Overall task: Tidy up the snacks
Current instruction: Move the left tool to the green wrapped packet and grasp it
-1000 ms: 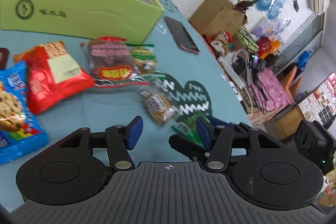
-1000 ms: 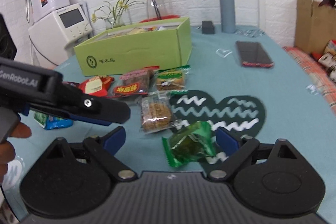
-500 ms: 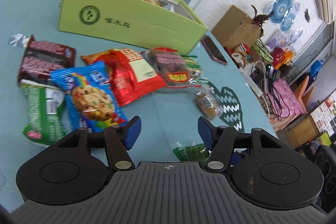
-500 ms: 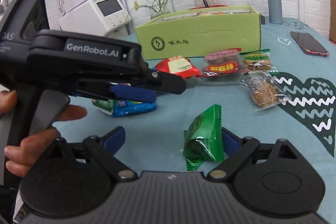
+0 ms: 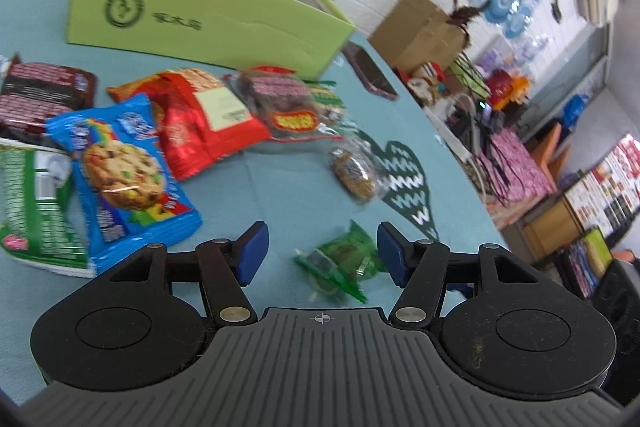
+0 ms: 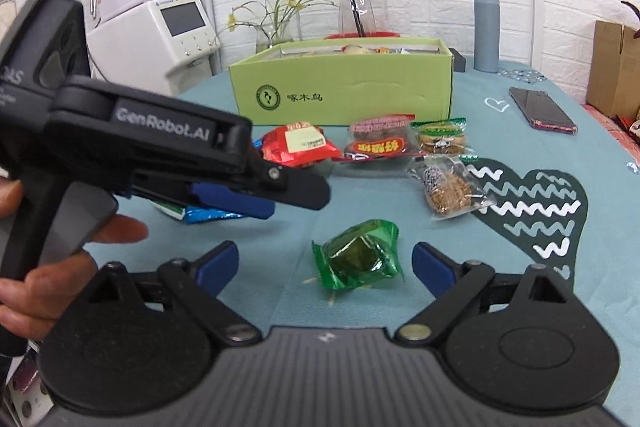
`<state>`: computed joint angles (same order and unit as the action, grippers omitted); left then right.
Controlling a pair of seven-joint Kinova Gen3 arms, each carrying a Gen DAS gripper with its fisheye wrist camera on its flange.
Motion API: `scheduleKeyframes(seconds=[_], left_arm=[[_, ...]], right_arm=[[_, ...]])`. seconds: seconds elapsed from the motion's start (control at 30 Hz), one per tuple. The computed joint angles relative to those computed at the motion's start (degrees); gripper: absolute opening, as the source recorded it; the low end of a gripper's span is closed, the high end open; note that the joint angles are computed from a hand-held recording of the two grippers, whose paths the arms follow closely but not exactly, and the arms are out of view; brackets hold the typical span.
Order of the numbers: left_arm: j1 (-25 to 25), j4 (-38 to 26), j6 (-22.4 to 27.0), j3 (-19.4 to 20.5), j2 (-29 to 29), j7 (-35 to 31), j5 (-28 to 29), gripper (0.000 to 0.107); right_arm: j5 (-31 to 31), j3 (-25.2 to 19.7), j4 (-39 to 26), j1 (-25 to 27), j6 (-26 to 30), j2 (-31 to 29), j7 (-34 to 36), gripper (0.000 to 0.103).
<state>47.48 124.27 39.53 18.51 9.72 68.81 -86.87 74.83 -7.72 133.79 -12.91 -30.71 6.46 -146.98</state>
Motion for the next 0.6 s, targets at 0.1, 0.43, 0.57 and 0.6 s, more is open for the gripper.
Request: scheduleKeyframes(seconds=[0.1,0.43,0.57,0.6], left_arm=[[-1.05,-1.41,-2.42,-0.36,1.03,-2.81,0.19,0.045],[-0.32,-3.95,-5.23,-3.30,2.99,-9.63,4.31,0.047],[0.01,-4.10,-5.36,-3.71,3.08,-10.74,4.54,0.046],[0.11,-3.99,-5.39,-3.79,2.93,-10.74,4.47,0.046]], right_arm=[[-1.11,-0.13,-0.51,0.03,0.99,1.52,0.32,0.091],[-1.28,-0.92,-1.46,0.85,0.45,3.01,0.43,0.079],[-0.50,-0.97,-1.54,0.36,1.16,2.52,0.03,0.068],[-1.26,-1.03,-1.41,0.05,1.71,2.37,0.72,0.068]])
